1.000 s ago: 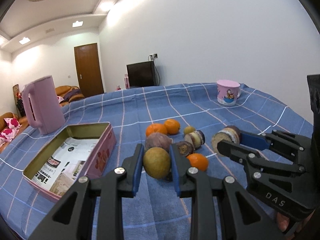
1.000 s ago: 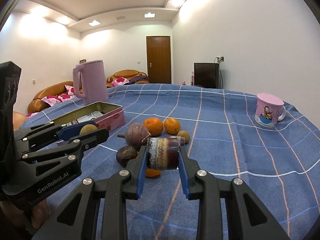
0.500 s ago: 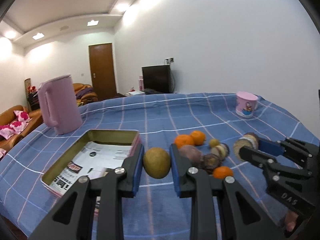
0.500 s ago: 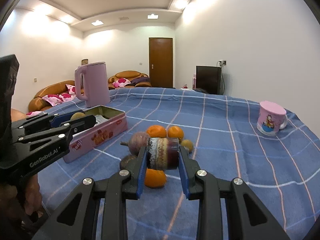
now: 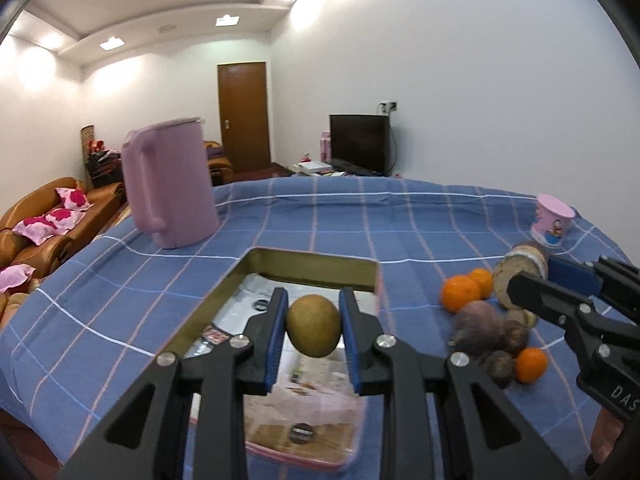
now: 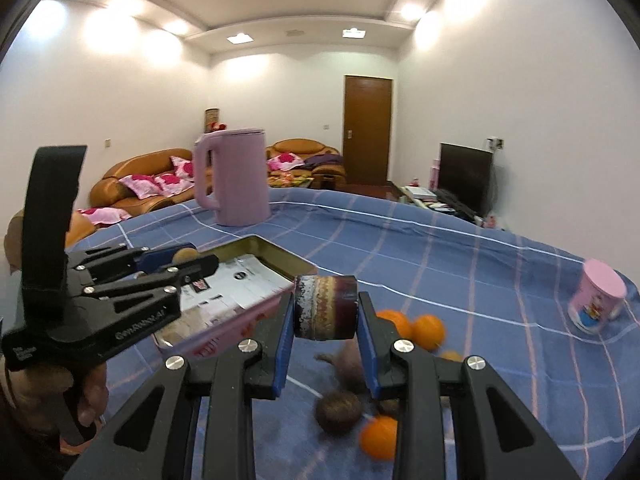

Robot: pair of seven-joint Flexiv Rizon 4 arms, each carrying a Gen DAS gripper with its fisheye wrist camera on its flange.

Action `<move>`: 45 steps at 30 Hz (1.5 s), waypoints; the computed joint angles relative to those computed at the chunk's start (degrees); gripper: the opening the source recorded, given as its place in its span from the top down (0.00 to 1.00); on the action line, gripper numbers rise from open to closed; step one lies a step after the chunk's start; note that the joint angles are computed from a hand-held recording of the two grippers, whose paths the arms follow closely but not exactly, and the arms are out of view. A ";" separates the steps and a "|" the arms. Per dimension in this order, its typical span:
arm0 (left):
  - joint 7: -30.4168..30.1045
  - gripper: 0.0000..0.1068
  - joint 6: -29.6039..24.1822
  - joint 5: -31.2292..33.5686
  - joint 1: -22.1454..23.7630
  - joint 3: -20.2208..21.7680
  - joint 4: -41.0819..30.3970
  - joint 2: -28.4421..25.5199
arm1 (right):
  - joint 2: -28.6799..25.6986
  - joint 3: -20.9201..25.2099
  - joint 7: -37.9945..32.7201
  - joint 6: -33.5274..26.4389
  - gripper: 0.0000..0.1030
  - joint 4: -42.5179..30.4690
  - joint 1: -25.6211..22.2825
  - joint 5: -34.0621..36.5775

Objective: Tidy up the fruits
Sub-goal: 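Carry the kiwi in the left tool and cake roll in the right tool over the tin, then open the left tool dropping the kiwi while the right tool releases the cake roll into the tin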

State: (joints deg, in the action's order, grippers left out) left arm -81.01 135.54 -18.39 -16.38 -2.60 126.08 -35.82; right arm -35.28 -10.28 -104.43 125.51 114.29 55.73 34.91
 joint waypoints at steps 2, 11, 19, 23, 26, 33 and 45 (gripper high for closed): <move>0.01 0.74 -0.91 0.23 0.86 0.15 -0.26 -0.02 | -0.46 -0.57 -0.23 -1.99 0.70 -1.50 0.31 -0.78; 0.63 0.75 -5.57 0.17 3.48 0.95 -1.96 -0.43 | -3.93 -3.19 5.79 -9.84 0.70 -7.19 0.99 -9.34; 0.23 0.75 -8.97 0.59 4.64 1.62 -3.34 -1.14 | -7.28 -5.52 12.19 -13.36 0.69 -10.22 1.81 -15.84; 0.55 0.75 -9.89 0.37 4.33 2.06 -4.05 -1.56 | -8.03 -6.20 15.14 -14.04 0.69 -10.37 1.84 -18.94; 0.90 0.75 -11.40 0.42 4.58 2.13 -4.62 -1.71 | -8.44 -6.42 17.23 -14.73 0.69 -10.44 1.43 -21.60; 1.92 0.75 -13.36 -0.52 3.68 3.17 -5.32 -2.09 | -9.61 -7.11 21.86 -16.33 0.69 -10.69 0.99 -26.73; 4.11 0.74 -18.94 -2.11 2.11 4.72 -6.59 -2.02 | -10.20 -7.44 26.50 -18.46 0.69 -10.75 0.21 -32.73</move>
